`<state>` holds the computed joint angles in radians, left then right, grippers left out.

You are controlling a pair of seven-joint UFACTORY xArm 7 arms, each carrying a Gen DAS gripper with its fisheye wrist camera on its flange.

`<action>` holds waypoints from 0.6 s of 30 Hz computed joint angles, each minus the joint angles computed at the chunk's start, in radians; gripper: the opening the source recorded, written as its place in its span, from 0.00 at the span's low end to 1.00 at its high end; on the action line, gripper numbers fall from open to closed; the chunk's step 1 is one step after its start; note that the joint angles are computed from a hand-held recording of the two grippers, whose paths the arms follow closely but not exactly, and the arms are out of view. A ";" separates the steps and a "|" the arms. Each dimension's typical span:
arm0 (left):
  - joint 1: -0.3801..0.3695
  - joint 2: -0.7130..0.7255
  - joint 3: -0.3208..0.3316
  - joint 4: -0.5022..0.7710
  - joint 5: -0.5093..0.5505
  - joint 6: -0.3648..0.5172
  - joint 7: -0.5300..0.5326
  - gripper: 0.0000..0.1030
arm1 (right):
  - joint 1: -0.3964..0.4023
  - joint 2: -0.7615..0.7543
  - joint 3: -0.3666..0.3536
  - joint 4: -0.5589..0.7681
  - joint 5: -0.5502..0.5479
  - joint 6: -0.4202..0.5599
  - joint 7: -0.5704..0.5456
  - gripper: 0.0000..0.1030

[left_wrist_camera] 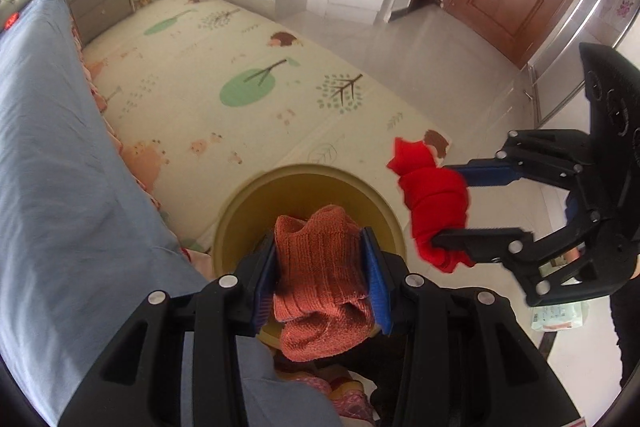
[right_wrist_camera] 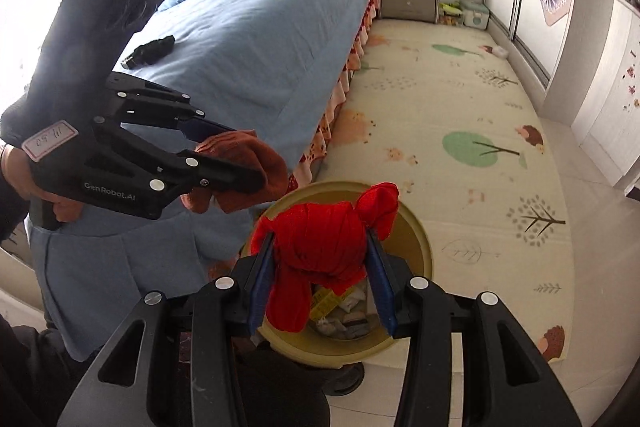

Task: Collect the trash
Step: 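Carry the red cloth and orange sock over the yellow bin and open both grippers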

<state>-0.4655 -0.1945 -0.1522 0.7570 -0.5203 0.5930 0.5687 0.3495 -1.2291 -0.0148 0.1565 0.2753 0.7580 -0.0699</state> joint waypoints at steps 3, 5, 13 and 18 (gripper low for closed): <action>0.005 0.034 -0.002 0.028 0.001 0.026 -0.022 0.46 | 0.003 -0.001 -0.012 -0.025 -0.002 -0.034 -0.021 0.53; 0.017 0.053 -0.010 0.046 0.030 0.042 -0.068 0.74 | 0.003 0.011 -0.021 -0.033 -0.010 -0.047 -0.045 0.69; 0.035 0.079 -0.020 0.061 0.061 0.064 -0.099 0.91 | -0.010 0.087 -0.009 -0.039 -0.022 -0.043 -0.051 0.71; 0.026 0.056 -0.026 0.034 0.075 0.036 -0.090 0.91 | -0.019 0.043 -0.010 -0.054 -0.023 -0.046 -0.040 0.73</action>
